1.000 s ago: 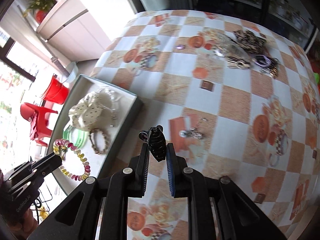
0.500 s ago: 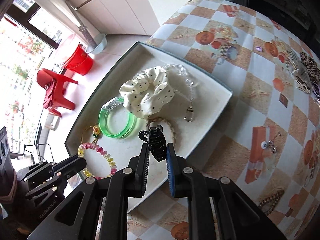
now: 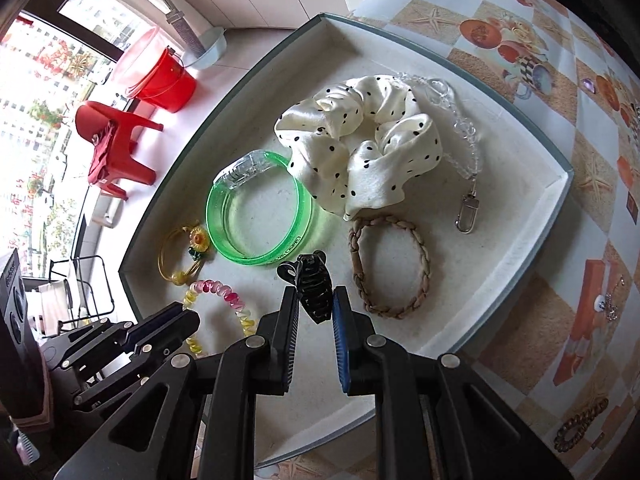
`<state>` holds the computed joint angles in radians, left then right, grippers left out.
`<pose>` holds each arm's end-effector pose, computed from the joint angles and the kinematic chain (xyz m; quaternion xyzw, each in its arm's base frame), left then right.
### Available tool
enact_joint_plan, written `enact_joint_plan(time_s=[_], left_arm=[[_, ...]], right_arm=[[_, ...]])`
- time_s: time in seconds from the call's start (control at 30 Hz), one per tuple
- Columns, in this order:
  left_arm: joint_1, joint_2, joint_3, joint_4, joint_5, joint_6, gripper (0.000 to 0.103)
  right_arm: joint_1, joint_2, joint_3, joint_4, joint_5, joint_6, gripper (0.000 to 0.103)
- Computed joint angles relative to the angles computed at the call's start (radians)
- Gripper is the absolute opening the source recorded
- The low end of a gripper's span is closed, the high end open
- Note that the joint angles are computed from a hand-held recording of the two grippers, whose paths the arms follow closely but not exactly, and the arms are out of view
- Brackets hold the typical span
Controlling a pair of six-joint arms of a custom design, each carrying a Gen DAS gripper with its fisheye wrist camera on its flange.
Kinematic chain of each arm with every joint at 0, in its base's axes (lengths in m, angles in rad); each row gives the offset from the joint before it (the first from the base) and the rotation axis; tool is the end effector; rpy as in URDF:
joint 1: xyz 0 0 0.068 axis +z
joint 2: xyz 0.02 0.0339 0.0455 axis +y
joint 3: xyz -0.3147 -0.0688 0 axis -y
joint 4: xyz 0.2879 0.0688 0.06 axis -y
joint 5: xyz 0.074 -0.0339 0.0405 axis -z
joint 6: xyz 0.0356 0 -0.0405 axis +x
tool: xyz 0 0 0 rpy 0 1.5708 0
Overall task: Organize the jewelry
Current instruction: 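Open the right gripper to drop the claw clip while the left releases the bead bracelet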
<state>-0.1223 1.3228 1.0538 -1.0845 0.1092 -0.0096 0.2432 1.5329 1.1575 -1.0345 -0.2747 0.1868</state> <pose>0.2574 -0.0355 0.2931 0.0618 0.9907 -0.0613 0.1045 0.3037 0.0853 0.2714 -0.0388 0.9867 0.1503 0.0487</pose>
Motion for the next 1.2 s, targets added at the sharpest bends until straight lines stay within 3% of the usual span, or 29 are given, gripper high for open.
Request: enact_joint_plan(time_s=[0.37, 0.43, 0.47, 0.5, 1.2], left_arm=[[-0.050, -0.002, 0.003, 0.013, -0.076, -0.007, 0.012], [-0.058, -0.004, 0.005, 0.012, -0.083, -0.008, 0.012], [-0.062, -0.005, 0.007, 0.012, -0.089, -0.009, 0.012], [-0.068, -0.006, 0.009, 0.013, -0.096, -0.013, 0.012], [-0.107, -0.028, 0.042, -0.013, -0.165, -0.022, 0.013]], right_arm=[[0.001, 0.029, 0.003, 0.009, -0.009, 0.002, 0.020], [-0.004, 0.029, 0.009, 0.003, -0.011, -0.002, 0.031], [-0.008, 0.025, 0.012, 0.001, -0.008, -0.004, 0.043], [-0.015, 0.021, 0.017, -0.003, -0.011, -0.008, 0.049], [-0.261, -0.181, 0.008, -0.118, -0.020, -0.077, 0.055]])
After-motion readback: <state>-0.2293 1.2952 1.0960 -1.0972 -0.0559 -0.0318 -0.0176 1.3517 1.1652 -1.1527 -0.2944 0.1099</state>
